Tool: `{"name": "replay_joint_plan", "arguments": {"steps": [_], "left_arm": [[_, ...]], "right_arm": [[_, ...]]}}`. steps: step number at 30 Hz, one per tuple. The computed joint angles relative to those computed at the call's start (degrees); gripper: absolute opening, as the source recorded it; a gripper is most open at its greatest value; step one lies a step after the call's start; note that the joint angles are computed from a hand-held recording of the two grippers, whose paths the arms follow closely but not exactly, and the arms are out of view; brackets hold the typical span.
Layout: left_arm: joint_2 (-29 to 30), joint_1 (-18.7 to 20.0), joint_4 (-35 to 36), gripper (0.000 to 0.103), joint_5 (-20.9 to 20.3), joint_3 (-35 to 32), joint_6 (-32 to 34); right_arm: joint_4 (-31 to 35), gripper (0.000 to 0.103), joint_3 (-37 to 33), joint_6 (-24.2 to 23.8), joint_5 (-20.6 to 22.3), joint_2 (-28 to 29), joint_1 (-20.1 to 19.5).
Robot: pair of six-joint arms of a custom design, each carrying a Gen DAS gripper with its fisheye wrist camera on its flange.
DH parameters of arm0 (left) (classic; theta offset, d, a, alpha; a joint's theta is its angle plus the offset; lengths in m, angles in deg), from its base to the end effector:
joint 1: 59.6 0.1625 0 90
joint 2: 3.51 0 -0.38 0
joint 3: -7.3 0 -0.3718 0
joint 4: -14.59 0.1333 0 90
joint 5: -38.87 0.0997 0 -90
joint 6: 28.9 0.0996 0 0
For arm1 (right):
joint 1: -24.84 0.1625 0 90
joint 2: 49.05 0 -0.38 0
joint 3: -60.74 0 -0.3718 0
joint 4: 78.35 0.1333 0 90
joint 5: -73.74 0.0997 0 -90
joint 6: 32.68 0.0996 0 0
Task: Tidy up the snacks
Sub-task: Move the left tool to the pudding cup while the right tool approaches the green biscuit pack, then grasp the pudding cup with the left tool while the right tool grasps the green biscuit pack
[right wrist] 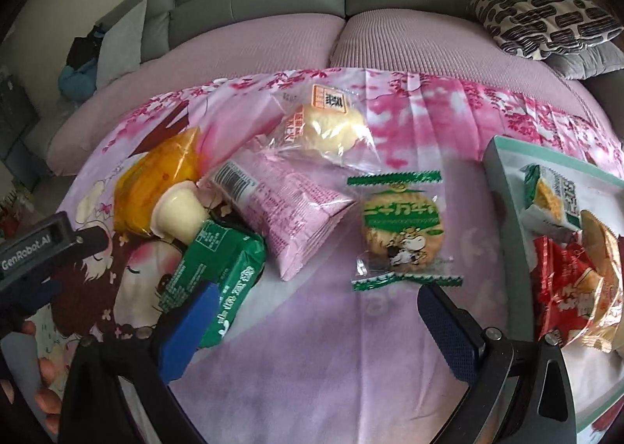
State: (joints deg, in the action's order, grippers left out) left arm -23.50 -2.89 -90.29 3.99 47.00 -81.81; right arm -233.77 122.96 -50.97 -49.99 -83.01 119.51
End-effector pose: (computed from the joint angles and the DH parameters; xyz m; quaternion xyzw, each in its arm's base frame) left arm -0.2603 -0.7881 0.1019 -0.1317 0.8761 -0.2886 0.3631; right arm 0.1406 -0.7632 0.1929 0.0899 -0.9074 0.2702 0.3092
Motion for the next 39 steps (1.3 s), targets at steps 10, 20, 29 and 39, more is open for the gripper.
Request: {"name": "replay_joint_plan", "arguments": {"steps": [10, 20, 29, 39], "left_arm": [[-1.2, 0.7, 3.7, 0.103, 1.0, -0.2, -4.1], [-1.2, 0.5, 0.7, 0.103, 0.2, 0.2, -1.9], [-0.1, 0.2, -3.7, 0.103, -1.8, -0.8, 2.8], [1.7, 0.4, -14.6, 0.103, -9.6, -1.0, 11.1]], "right_arm": [[2.3, 0.103, -4.0, -0.4, -0.7, 3.8, 1.4], [4.6, 0.103, -8.6, 0.1, -2.1, 7.9, 2.1], [2.8, 0.099, -5.8, 1.4, -1.8, 5.4, 1.2], [-0.3, 0.071, -1.5, 2.0, 0.6, 1.8, -0.3]]}}
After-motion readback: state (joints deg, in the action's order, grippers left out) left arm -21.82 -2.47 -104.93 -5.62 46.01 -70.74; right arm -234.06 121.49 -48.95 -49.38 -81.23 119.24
